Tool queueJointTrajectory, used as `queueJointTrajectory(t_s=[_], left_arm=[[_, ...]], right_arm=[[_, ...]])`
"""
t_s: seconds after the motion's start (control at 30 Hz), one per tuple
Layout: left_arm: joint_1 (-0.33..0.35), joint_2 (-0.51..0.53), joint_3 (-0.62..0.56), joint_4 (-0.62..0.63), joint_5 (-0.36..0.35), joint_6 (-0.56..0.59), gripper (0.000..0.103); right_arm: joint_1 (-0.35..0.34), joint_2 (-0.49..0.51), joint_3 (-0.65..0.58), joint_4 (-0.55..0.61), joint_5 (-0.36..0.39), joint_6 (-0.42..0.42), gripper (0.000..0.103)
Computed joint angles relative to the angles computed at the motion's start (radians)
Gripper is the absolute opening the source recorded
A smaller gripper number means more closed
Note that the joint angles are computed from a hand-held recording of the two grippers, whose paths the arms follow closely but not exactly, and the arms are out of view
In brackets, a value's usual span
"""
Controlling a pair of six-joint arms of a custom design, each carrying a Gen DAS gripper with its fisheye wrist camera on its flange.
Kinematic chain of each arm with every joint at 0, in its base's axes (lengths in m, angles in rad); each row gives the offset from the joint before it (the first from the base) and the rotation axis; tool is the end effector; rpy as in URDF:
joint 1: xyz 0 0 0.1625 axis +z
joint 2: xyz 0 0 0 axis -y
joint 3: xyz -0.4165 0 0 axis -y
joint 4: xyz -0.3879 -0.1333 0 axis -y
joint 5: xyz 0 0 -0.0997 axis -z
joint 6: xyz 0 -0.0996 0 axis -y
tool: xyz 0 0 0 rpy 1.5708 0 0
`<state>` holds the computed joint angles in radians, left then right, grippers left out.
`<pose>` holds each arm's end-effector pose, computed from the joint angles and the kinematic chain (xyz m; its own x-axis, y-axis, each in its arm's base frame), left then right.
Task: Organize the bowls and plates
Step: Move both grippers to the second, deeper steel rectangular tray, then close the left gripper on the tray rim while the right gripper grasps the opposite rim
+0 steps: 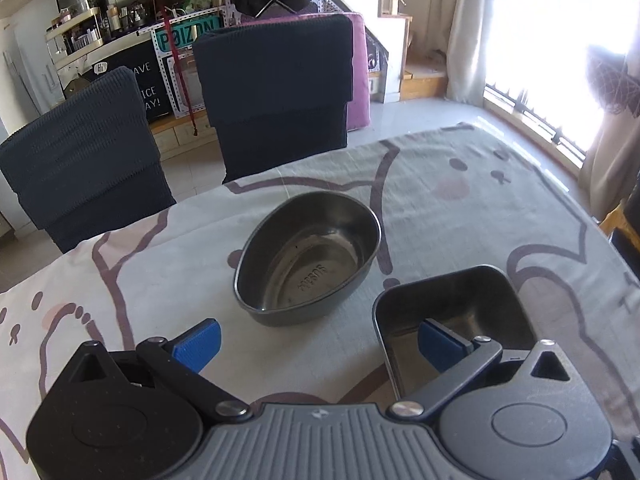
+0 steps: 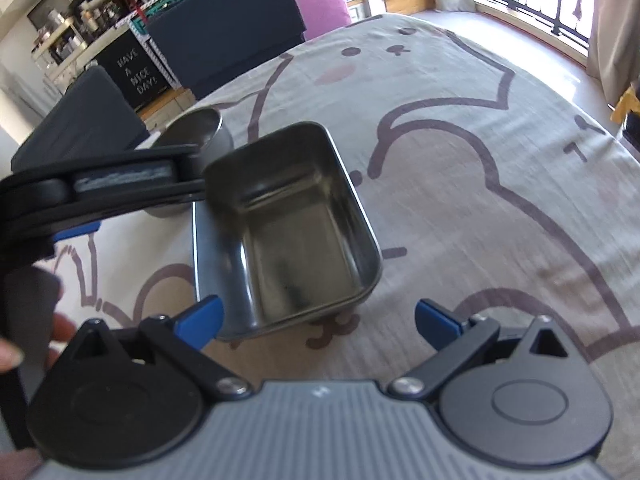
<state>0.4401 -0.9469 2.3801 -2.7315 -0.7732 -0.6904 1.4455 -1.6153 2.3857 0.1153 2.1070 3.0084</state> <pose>-0.2510 -0.3443 0.0225 -0.6500 0.2891 -0.7028 0.5933 0.7710 -0.2315 0.0522 -0.2453 0.1791 -0.8182 0.3223 0.4761 -0.0120 0.8183 -0.5746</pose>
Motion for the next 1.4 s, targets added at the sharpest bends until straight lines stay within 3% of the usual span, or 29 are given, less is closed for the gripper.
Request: queueJointTrajectory(t_s=[0.3,0.57,0.73,0.83,0.9,0.97,1.03,1.1,1.2,1.3,1.4], left_arm=[[0.010,0.078,-0.044,0.047,0.067,0.041,0.103],[-0.007,0.002,0.005,0.124,0.078,0.032,0.103],[-0.032,-0.085,0.061,0.210,0.056,-0.026,0.103],[-0.042,-0.144,0.103,0.228,0.011,-0.066,0.103],[-0.046,-0.184,0.130,0.227,-0.031,-0.096,0.103],[-0.048,-0.218,0.151,0.229,-0.071,-0.131,0.103],[-0.048,-0.243,0.169,0.226,-0.103,-0.157,0.101],[-0.054,-0.264,0.187,0.210,-0.114,-0.175,0.090],[-0.043,-0.275,0.196,0.165,-0.136,-0.163,0.080],[-0.044,-0.269,0.199,0.126,-0.151,-0.138,0.067],[-0.033,-0.268,0.202,0.088,-0.182,-0.118,0.052]], right_arm=[[-0.013,-0.017,0.016,0.002,0.017,-0.107,0.103],[-0.021,-0.050,0.056,-0.071,0.099,-0.341,0.103],[-0.091,-0.111,0.060,-0.042,0.064,-0.344,0.103],[-0.112,-0.120,0.045,-0.020,0.045,-0.298,0.102],[-0.143,-0.138,0.040,0.012,-0.005,-0.261,0.094],[-0.209,-0.181,0.040,0.049,-0.113,-0.237,0.082],[-0.238,-0.207,0.035,0.078,-0.176,-0.186,0.074],[-0.256,-0.221,0.030,0.095,-0.227,-0.175,0.055],[-0.235,-0.208,0.019,0.110,-0.234,-0.178,0.035],[-0.180,-0.189,0.014,0.102,-0.194,-0.171,0.024],[-0.150,-0.192,0.010,0.109,-0.180,-0.166,0.020]])
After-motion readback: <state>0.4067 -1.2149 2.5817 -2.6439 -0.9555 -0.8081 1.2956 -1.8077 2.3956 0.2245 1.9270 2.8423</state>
